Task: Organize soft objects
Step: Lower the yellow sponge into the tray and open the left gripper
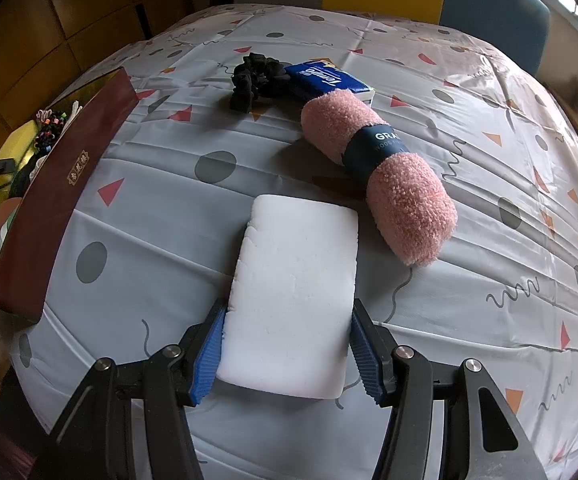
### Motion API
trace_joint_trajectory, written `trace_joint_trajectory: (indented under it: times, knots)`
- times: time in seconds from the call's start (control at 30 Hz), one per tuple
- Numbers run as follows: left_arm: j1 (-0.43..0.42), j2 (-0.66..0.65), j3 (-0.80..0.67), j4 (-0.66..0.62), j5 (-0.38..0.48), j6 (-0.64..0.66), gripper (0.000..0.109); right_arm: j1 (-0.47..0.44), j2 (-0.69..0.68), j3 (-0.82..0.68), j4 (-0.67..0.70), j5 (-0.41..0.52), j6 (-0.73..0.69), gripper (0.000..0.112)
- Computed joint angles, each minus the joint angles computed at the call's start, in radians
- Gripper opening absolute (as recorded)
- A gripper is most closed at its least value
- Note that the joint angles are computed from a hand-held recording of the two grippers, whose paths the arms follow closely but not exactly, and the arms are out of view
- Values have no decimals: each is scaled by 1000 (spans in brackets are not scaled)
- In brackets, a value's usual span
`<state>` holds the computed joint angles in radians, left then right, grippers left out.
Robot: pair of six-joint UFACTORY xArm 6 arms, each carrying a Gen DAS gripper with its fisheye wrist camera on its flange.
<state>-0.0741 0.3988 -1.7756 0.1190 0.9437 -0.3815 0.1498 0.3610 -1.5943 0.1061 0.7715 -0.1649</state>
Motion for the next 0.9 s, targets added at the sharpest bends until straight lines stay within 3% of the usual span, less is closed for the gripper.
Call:
trace_joint_trajectory:
  times: [0.17,0.6,0.9]
  knots:
    - [4,24,-19,9,-24,-18,83,0,0,0,-1,0,-2,59]
    - [-76,-331,372,301,-276,-251,83,1,3,-2,-17,-3,-3,59]
    - [-144,-441,481,335,-315,-293,83,3,-1,6,-38,-13,1,59]
